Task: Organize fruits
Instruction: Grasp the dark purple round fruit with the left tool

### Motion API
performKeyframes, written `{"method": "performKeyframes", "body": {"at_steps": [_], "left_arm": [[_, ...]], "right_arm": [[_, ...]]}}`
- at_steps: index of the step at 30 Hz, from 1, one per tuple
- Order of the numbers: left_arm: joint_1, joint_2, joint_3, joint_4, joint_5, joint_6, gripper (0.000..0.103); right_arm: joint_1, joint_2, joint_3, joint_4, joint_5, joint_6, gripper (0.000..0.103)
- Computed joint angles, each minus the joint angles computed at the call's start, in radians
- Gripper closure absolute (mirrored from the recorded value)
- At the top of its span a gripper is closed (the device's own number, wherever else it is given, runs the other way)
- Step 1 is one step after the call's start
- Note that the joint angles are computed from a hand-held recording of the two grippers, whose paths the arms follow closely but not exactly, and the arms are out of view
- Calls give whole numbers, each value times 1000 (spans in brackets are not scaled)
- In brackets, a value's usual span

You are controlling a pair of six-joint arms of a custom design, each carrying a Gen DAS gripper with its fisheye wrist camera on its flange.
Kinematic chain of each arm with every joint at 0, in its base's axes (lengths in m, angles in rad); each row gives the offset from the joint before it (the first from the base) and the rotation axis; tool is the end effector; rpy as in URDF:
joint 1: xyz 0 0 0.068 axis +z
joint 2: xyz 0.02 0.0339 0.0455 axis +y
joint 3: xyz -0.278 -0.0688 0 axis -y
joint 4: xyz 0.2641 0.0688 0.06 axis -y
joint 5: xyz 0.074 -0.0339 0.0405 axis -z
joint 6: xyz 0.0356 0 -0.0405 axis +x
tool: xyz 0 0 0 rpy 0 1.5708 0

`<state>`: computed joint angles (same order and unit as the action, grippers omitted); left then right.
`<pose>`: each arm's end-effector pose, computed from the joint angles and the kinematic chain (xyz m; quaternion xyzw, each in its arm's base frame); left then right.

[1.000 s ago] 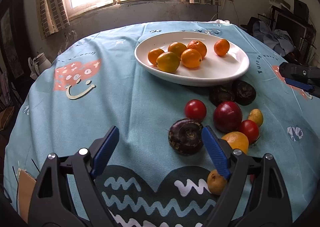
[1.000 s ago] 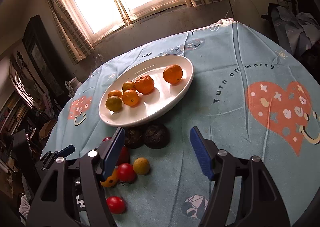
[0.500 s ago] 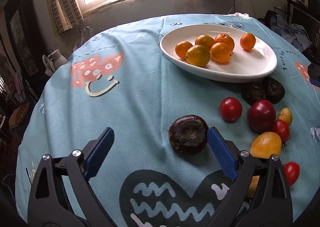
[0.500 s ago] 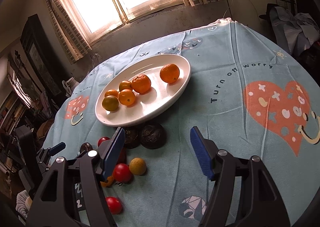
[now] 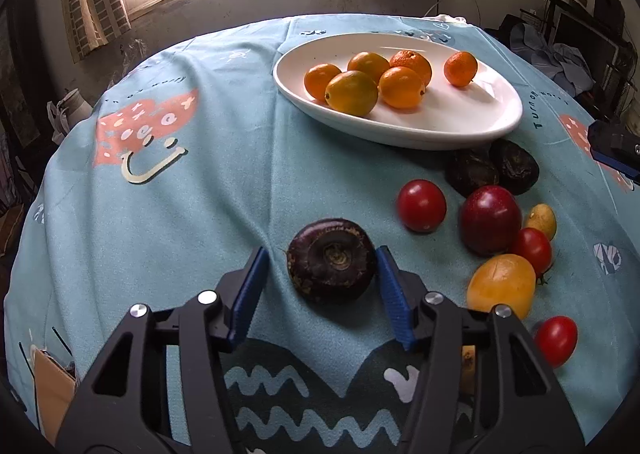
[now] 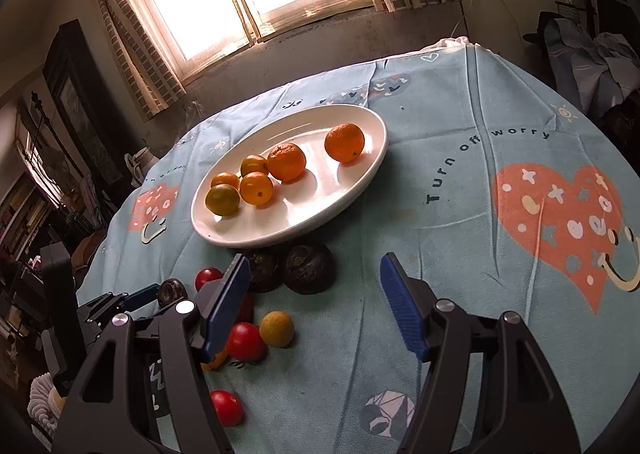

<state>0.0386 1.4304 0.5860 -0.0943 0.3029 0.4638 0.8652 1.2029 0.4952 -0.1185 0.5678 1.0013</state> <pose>0.2654 -0.0004 0.1441 0.2441 0.9085 -0.0625 0.3333 0.1638 0.1628 0.1703 0.1625 0.8852 0.1253 0.4175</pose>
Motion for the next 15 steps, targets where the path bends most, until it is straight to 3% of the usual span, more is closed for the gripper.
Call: {"method": "performKeyframes", "body": {"at_steps": [2,11,15], "left_arm": [[4,13,12,-21,26,11,58],[45,-66,-12,20,32,-45,59],[24,-67,-19,16,15,-36,58]], "right_arm": [[-1,12,4,3,-5,-6,35],[-52,98,21,36,-92,-55,35],[-49,187,72,17,-58,-89,44]]}}
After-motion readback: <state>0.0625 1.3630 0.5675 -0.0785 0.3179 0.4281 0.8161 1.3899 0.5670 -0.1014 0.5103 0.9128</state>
